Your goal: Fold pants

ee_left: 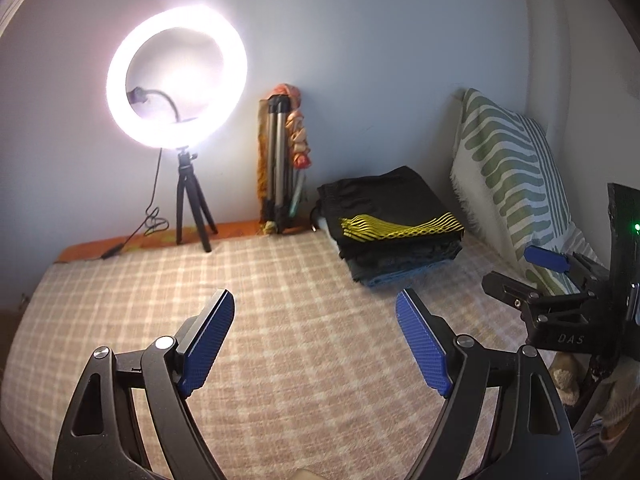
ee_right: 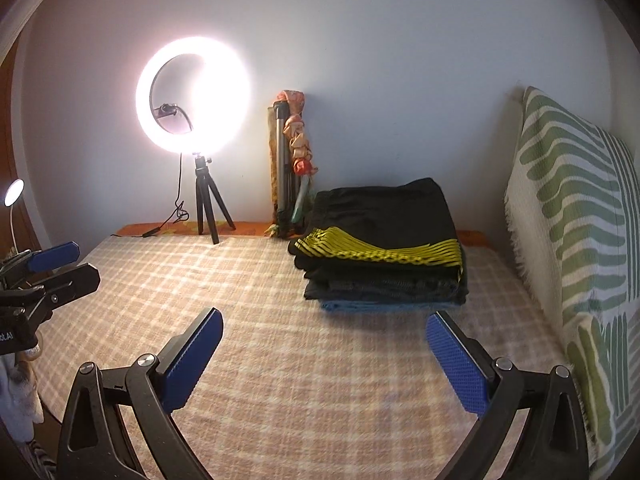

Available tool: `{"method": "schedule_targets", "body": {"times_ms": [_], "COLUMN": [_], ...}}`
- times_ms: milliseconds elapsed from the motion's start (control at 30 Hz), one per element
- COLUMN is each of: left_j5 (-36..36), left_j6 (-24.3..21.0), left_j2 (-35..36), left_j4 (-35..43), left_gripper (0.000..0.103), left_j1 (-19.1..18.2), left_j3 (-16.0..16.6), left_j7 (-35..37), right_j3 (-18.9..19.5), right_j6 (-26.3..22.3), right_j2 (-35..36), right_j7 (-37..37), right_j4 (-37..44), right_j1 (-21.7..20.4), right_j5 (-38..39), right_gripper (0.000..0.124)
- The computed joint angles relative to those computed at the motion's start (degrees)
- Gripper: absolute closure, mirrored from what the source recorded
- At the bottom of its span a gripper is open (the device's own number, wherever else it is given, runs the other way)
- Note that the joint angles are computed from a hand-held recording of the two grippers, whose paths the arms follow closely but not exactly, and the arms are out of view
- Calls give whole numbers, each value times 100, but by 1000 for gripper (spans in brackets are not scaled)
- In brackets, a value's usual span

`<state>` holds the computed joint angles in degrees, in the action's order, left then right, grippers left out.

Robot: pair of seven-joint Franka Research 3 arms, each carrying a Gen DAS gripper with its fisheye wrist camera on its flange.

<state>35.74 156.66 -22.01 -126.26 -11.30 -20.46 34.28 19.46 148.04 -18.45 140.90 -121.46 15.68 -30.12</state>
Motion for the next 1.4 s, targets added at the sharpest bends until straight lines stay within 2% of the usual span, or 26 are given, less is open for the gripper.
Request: {"method": "schedule_targets", "body": {"times_ms": [367, 700, 800, 1100, 1400], "left_j5": [107, 40, 149, 78, 70], "left_j6": [-6, -289, -451, -600, -580], "left_j2": [-279, -308, -306, -189, -210], "left_j4": [-445, -514, -471, -388, -413], "left_gripper": [20, 20, 20, 20, 19], "left_j1": [110, 44, 86, -73, -98], "left_j3": [-11, -31, -115, -34, -1], "left_j7": [-242, -153, -212, -84, -85], "right_j3": [244, 143, 109, 99, 83], "right_j6": [117, 41, 22, -5, -72], "right_j2": [60, 88, 61, 81, 92], "right_j7": [816, 1231, 1283, 1279, 1320], "right_j4": [-195, -341, -415, -418, -418], "right_j1": [-99, 15, 40, 74, 114], "right_j5": [-693, -988, -965, -1000, -1023], "right_gripper": [21, 21, 21, 21, 21]}}
